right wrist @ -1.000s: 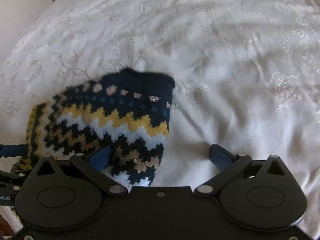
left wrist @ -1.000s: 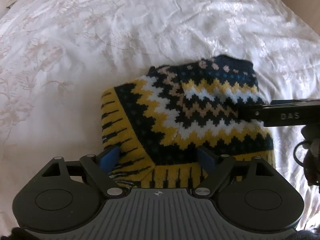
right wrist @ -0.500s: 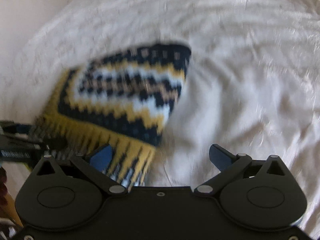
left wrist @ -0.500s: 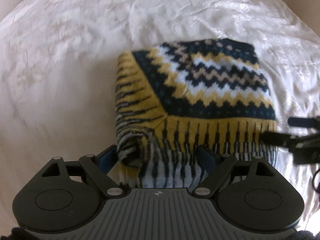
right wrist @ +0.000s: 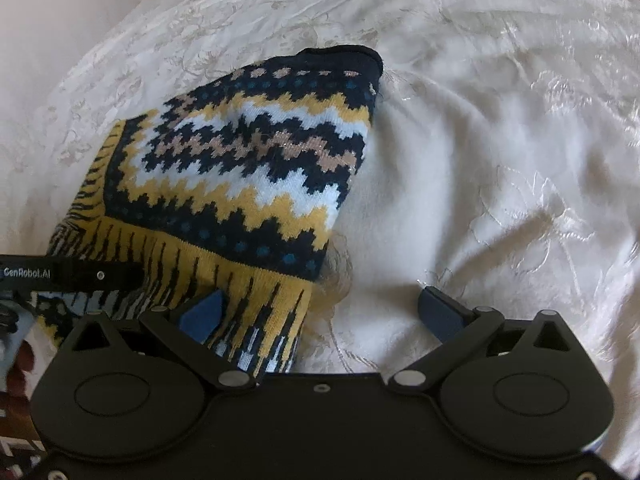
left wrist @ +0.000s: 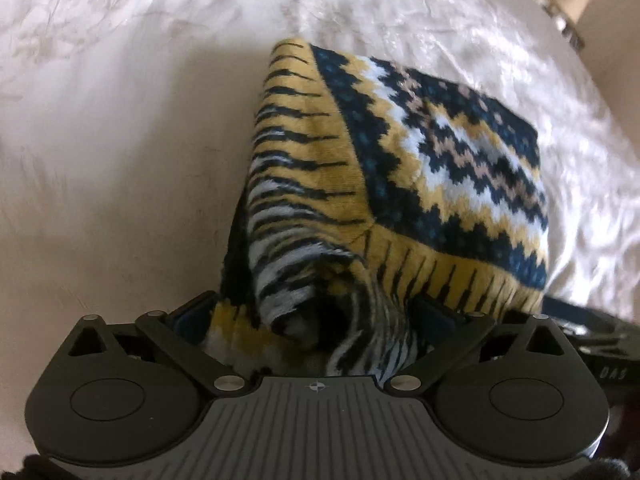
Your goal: Fold small clothes
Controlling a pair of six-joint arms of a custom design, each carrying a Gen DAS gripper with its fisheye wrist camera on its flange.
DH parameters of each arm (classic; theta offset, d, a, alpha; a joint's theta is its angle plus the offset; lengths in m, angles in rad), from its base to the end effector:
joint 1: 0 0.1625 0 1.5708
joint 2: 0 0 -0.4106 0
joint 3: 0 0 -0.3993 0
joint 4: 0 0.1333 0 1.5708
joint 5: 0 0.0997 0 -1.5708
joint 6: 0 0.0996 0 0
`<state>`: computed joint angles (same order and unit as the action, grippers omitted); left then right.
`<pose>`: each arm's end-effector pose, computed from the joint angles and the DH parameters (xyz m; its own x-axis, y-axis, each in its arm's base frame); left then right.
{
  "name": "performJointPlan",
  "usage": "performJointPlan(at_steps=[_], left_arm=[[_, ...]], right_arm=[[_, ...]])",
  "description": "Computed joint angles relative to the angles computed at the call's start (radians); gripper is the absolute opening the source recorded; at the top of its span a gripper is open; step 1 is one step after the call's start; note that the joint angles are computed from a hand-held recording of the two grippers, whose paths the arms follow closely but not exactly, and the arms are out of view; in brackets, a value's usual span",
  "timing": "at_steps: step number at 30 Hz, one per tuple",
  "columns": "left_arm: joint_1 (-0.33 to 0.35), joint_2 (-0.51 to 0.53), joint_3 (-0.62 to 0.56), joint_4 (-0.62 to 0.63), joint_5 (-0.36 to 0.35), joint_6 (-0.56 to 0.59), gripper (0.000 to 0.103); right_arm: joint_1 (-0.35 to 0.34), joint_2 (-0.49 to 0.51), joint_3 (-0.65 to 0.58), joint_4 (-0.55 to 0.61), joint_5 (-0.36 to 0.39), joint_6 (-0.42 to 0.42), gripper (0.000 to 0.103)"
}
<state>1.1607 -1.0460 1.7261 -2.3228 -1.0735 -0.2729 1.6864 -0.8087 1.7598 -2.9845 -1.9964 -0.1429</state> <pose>-0.0821 -0.6424 0.1866 -0.8965 0.0606 -0.4388 0.1620 0.9668 -0.1974 0.1660 -0.6302 0.0978 -0.9018 -0.0494 0.4293 -0.2340 0.8910 -0.3891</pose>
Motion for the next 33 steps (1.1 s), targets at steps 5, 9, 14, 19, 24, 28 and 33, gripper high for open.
performJointPlan(at_steps=[5, 9, 14, 19, 24, 28, 33], left_arm=[[0.012, -0.039, 0.079, -0.132, -0.03, 0.038, 0.103], [-0.014, -0.084, 0.136, -0.174, 0.007, 0.076, 0.102], [-0.076, -0.162, 0.273, -0.279, 0.121, 0.154, 0.101], [-0.099, -0.218, 0.364, -0.3, 0.165, 0.146, 0.101], [-0.106, -0.216, 0.356, -0.289, 0.177, 0.117, 0.101], [-0.141, -0.229, 0.374, -0.37, 0.236, 0.111, 0.099], [-0.144, -0.228, 0.353, -0.414, 0.338, 0.067, 0.099]], right_arm=[[-0.024, -0.022, 0.052, -0.081, 0.074, -0.031, 0.103], [-0.027, -0.055, 0.12, -0.151, 0.101, -0.066, 0.103], [-0.018, -0.087, 0.201, -0.212, 0.092, -0.116, 0.103], [-0.011, -0.119, 0.279, -0.214, 0.066, -0.155, 0.103], [-0.005, -0.13, 0.292, -0.202, 0.069, -0.136, 0.103], [0.012, -0.137, 0.293, -0.242, 0.096, -0.152, 0.103], [0.033, -0.11, 0.272, -0.296, 0.122, -0.133, 0.103]])
